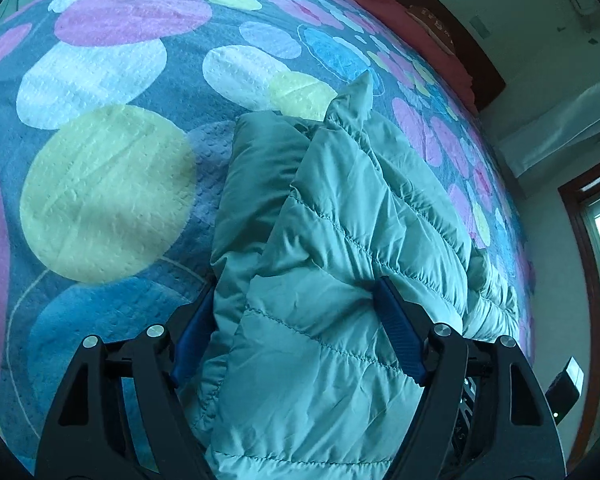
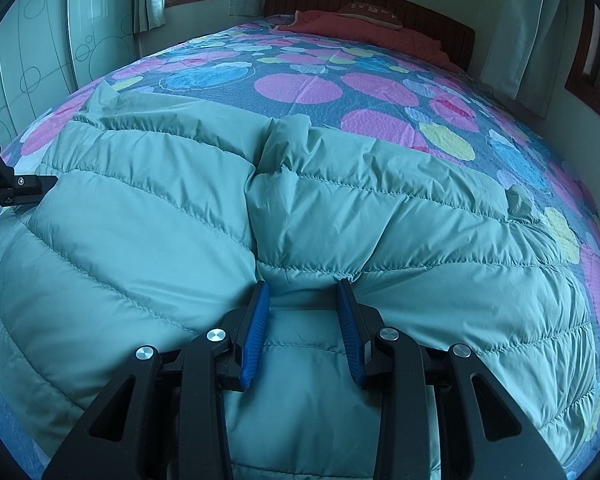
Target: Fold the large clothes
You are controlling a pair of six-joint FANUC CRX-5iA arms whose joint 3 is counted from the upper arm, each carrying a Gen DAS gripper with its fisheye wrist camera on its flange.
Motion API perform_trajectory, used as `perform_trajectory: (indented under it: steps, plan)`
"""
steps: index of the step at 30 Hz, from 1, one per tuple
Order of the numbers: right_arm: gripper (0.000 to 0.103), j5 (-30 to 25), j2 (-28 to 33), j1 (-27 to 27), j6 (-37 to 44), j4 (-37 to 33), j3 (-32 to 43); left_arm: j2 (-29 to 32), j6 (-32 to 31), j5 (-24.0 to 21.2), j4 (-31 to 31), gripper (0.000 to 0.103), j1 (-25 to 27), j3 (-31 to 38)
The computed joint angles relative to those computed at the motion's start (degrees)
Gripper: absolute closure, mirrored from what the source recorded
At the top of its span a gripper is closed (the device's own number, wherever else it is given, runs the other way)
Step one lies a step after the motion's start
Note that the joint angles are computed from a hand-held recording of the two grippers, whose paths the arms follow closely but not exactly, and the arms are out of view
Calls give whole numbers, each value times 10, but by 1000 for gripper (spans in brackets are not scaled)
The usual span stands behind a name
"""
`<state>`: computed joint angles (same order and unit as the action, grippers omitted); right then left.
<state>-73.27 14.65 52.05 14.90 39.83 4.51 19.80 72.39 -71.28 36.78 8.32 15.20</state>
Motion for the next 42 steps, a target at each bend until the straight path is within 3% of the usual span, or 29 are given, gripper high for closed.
perform_trajectory:
  steps: [5, 10, 13, 14, 16, 19, 28, 42]
  plan:
    - [68, 0, 0, 1, -1, 0, 0, 0, 10, 17, 34, 27, 10, -24]
    - [68, -1, 1, 1, -1, 1, 1, 0, -39, 14, 20, 30, -4, -18]
    - [68, -2, 1, 2, -1, 2, 1, 2, -41, 18, 36, 54, -6, -25]
    - [68, -2, 1, 2, -1, 2, 0, 1, -49, 18, 54, 70, -5, -33]
    - [68, -2, 1, 1, -2, 2, 0, -5, -58, 19, 71, 82, -6, -40]
    - [68, -1, 1, 2, -3, 2, 0, -29, -62, 35, 65, 89, -10, -46]
    - [67, -6, -58, -4, -22, 13, -40, -85, -61, 63, 39, 91, -57, -9]
    - [67, -119, -232, 5, -121, 33, -204, -100, -1, 63, -87, 91, -206, 45]
